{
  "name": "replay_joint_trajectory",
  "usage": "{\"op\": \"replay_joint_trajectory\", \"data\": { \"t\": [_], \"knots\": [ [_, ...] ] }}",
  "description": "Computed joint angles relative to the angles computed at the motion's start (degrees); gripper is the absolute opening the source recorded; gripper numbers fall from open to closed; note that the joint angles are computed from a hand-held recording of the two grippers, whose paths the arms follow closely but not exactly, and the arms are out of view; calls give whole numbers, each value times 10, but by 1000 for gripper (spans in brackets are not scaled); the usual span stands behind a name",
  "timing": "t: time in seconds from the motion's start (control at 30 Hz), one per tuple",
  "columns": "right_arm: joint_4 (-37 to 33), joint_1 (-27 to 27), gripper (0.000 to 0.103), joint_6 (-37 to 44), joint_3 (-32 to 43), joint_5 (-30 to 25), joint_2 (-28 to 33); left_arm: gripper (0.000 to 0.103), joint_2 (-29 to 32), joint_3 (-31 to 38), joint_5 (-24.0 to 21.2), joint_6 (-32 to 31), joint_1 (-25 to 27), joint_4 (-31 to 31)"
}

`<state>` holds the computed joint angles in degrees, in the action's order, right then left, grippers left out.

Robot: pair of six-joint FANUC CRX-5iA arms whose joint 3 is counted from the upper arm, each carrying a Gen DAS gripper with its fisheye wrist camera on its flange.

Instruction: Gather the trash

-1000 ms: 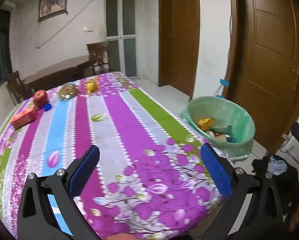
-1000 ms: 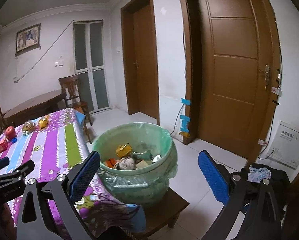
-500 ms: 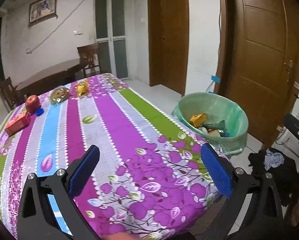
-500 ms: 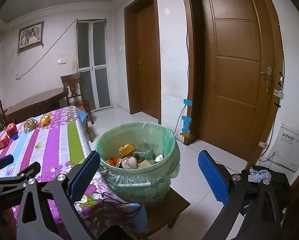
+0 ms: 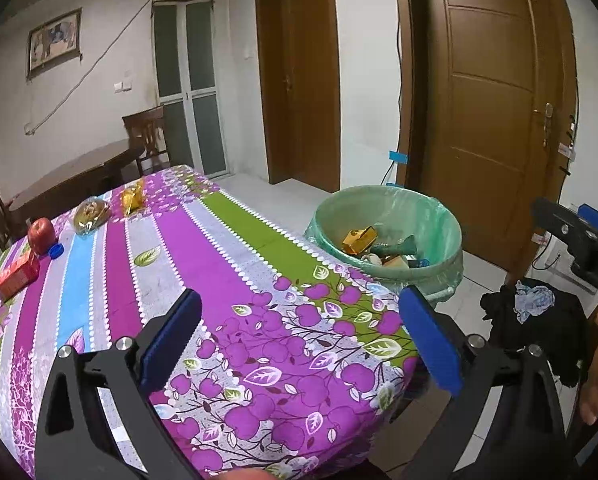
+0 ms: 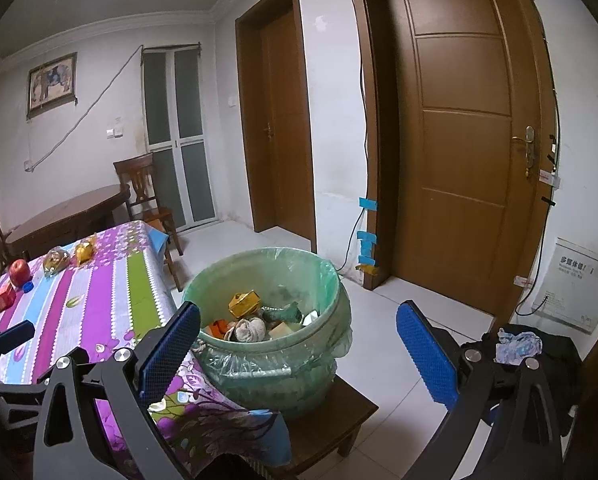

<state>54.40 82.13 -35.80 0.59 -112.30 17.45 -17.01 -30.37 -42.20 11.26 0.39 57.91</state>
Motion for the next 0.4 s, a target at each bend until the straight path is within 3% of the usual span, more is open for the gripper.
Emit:
{"op": "replay_joint_trajectory", "data": {
  "t": [0.27, 0.4],
  "knots": [
    [4, 3, 98, -5, 0, -13, 1, 96, -7, -8, -43, -60, 3, 10],
    [3, 5, 98, -6, 2, -16, 1, 97, -20, -24, -44, -103, -2, 38]
  ]
}}
